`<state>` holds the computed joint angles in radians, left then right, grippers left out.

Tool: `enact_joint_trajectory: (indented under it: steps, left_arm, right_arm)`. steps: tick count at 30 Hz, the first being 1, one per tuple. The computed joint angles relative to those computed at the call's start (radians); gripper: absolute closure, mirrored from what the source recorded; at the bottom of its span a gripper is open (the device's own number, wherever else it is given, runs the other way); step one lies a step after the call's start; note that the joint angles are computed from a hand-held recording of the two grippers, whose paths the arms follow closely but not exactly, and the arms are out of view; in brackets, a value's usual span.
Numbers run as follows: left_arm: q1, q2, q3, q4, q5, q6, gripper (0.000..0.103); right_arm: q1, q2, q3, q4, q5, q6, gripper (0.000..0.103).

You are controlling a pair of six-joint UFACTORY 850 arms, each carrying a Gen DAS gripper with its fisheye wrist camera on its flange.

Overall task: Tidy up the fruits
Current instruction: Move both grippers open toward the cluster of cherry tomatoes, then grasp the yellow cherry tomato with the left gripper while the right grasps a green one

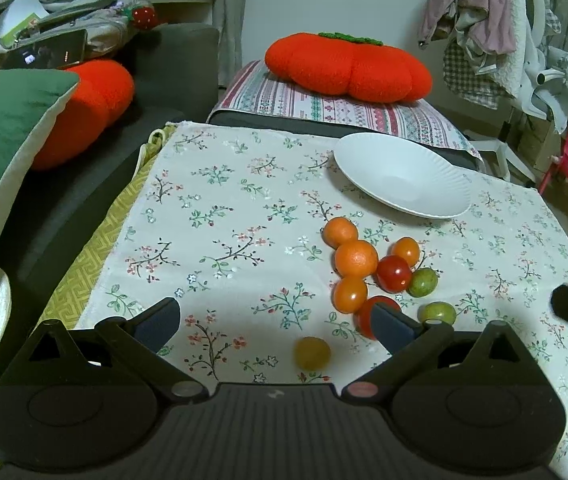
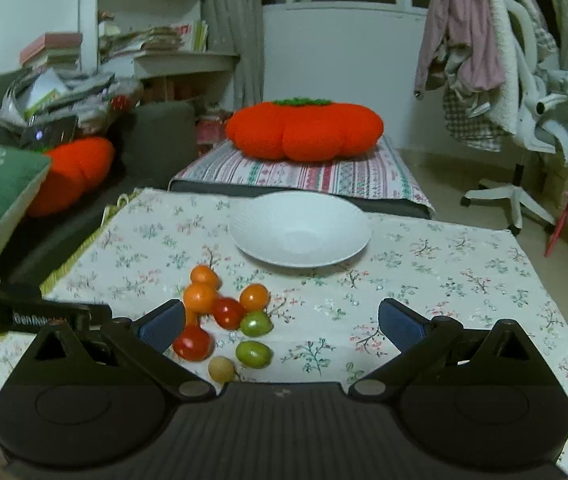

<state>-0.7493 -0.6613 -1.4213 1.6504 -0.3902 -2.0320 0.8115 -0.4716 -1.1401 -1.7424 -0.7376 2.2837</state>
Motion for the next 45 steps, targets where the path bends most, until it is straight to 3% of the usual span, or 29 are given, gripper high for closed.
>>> enact_joint_trajectory:
  steps: [5,8,13,15,18,23,30,32,33,34,36,42,45]
  left_arm:
    - [0.022,0.008,0.002,0.006,0.034,0.008,0.011]
    - [0.041,0.027,0.02,0.053,0.011,-0.039,0.011]
    - [0.077,0.06,0.057,0.146,0.016,-0.087,0.011]
    - [0.09,0.068,0.065,0.167,0.03,-0.103,0.011]
    - [0.09,0.055,0.052,0.094,0.025,-0.045,0.011]
    - [0.072,0.002,-0.008,-0.157,0.131,0.256,0.011]
    - [0.041,-0.065,-0.075,-0.429,0.102,0.617,0.011]
    - [0.043,-0.066,-0.067,-0.451,0.101,0.668,0.012]
    - [0.041,-0.074,-0.075,-0.468,0.104,0.696,0.012]
    - [0.04,-0.079,-0.079,-0.468,0.118,0.702,0.015]
    - [0.041,-0.095,-0.091,-0.493,0.138,0.739,0.021]
    - [0.034,-0.143,-0.137,-0.466,0.156,0.743,0.035]
    - [0.031,-0.161,-0.156,-0.443,0.16,0.735,0.053]
  right_arm:
    - [0.014,-0.108,-0.047,-0.019,-0.247,-0.16,0.0]
    - [0.026,-0.123,-0.049,-0.012,-0.316,-0.231,0.0]
    - [-0.003,-0.069,-0.007,-0.037,-0.223,-0.221,0.0]
    - [-0.027,-0.05,-0.004,-0.006,-0.134,-0.206,0.0]
    - [-0.039,-0.049,0.006,-0.042,-0.109,-0.153,0.0]
    - [-0.066,-0.06,-0.009,-0.116,0.053,-0.064,0.0]
    - [-0.109,-0.069,-0.008,-0.221,0.142,0.091,0.001]
    - [-0.119,-0.071,-0.006,-0.28,0.175,0.136,0.005]
    - [-0.12,-0.08,-0.016,-0.28,0.18,0.123,0.014]
    - [-0.124,-0.089,-0.028,-0.275,0.193,0.104,0.025]
    - [-0.135,-0.11,-0.053,-0.278,0.222,0.083,0.033]
    - [-0.161,-0.162,-0.121,-0.228,0.307,-0.01,0.04]
    - [-0.169,-0.171,-0.132,-0.278,0.329,0.031,0.046]
